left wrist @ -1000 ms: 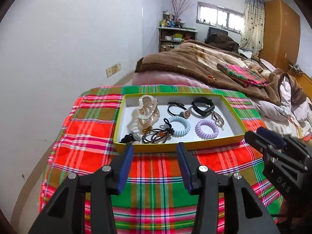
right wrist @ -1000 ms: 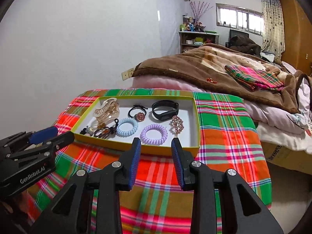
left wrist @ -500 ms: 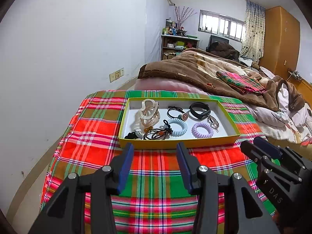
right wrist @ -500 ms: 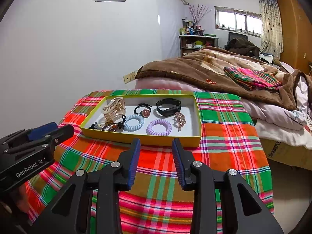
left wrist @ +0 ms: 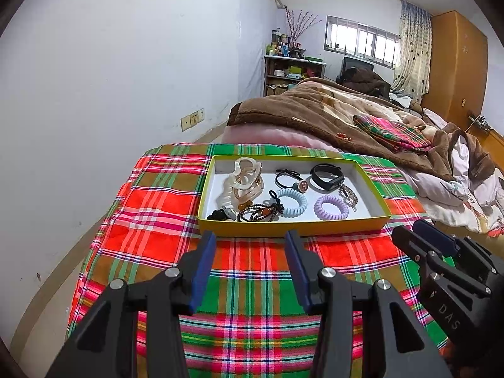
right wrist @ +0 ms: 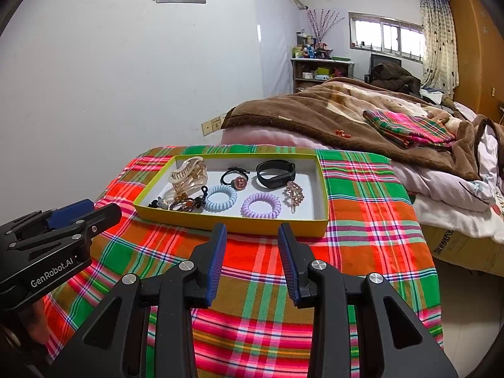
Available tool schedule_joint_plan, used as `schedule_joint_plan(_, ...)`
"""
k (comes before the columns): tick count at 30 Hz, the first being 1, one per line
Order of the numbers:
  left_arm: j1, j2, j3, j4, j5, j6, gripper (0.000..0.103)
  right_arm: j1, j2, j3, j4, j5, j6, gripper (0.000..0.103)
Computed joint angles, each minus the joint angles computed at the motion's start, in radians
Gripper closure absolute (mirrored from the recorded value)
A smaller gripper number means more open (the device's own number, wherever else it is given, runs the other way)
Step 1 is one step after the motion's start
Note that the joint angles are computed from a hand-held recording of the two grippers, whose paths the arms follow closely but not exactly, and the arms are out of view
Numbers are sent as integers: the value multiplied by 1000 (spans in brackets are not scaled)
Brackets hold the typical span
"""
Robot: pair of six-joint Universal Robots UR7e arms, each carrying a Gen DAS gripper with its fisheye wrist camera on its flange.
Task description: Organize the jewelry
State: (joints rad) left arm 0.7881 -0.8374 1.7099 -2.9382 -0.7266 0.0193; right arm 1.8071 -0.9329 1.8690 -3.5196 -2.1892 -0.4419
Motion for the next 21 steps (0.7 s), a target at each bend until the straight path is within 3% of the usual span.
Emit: schedule_joint_plan(21, 4, -4, 0, 18, 6, -4, 56, 8, 0, -2, 7, -3, 1, 68)
